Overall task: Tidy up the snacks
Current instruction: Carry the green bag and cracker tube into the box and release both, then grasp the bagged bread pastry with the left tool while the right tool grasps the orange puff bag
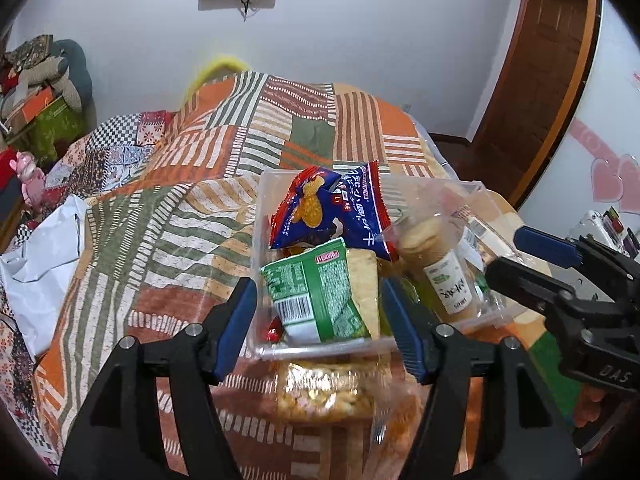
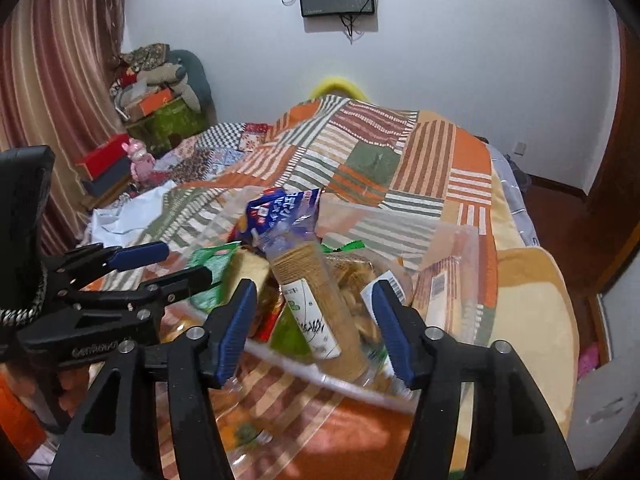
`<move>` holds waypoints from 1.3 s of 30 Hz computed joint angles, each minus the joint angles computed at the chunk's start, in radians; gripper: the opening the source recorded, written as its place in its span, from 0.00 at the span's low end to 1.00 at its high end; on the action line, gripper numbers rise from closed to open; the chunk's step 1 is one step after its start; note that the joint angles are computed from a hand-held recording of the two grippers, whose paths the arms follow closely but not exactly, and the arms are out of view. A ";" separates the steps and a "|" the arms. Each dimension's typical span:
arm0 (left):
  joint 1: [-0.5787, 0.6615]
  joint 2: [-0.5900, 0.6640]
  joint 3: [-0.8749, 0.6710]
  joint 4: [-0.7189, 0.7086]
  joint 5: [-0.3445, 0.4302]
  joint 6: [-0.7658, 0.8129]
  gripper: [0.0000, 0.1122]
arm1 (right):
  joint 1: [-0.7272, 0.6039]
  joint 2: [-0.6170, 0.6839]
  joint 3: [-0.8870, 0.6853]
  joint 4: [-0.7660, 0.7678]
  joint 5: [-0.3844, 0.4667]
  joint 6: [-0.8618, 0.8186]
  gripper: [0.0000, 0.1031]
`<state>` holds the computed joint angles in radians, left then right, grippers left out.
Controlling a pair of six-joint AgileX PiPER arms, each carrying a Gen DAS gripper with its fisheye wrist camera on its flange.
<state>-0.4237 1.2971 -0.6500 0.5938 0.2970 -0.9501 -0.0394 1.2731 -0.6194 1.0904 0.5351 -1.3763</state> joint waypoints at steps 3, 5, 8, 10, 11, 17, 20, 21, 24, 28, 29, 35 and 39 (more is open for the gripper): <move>-0.013 -0.053 0.029 -0.005 0.028 0.004 0.60 | -0.064 -0.037 0.032 0.018 0.078 -0.038 0.63; -0.018 -0.084 0.051 -0.010 0.042 0.008 0.60 | -0.097 -0.062 0.059 0.019 0.124 -0.051 0.66; -0.027 -0.128 0.086 -0.026 0.058 0.022 0.62 | -0.123 -0.090 0.102 0.013 0.157 -0.067 0.72; -0.031 -0.157 0.112 -0.040 0.070 0.039 0.64 | -0.129 -0.094 0.124 0.008 0.168 -0.072 0.78; -0.037 -0.171 0.126 -0.042 0.075 0.041 0.64 | -0.129 -0.092 0.134 0.005 0.173 -0.077 0.80; -0.071 -0.238 0.207 -0.037 0.112 0.023 0.67 | -0.052 -0.024 0.178 -0.003 0.144 -0.075 0.85; -0.046 -0.268 0.251 -0.115 0.106 0.095 0.67 | 0.021 0.040 0.182 -0.009 0.102 -0.055 0.85; -0.036 -0.274 0.264 -0.137 0.101 0.113 0.67 | 0.054 0.073 0.175 -0.007 0.081 -0.044 0.85; -0.007 -0.280 0.298 -0.200 0.088 0.174 0.67 | 0.127 0.133 0.163 0.005 0.023 -0.016 0.85; 0.035 -0.270 0.338 -0.285 0.054 0.261 0.67 | 0.185 0.170 0.146 0.041 -0.040 -0.004 0.86; 0.038 -0.264 0.342 -0.298 0.049 0.274 0.67 | 0.186 0.170 0.149 0.080 -0.045 -0.043 0.86; 0.011 -0.210 0.335 -0.282 0.005 0.256 0.67 | 0.188 0.170 0.169 0.181 -0.065 -0.158 0.66; -0.027 -0.144 0.306 -0.201 -0.020 0.161 0.70 | 0.109 0.171 0.170 0.166 0.007 -0.200 0.39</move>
<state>-0.4506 1.1529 -0.3438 0.3928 0.2775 -0.7889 0.0695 1.4439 -0.4498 1.2562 0.5424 -1.5766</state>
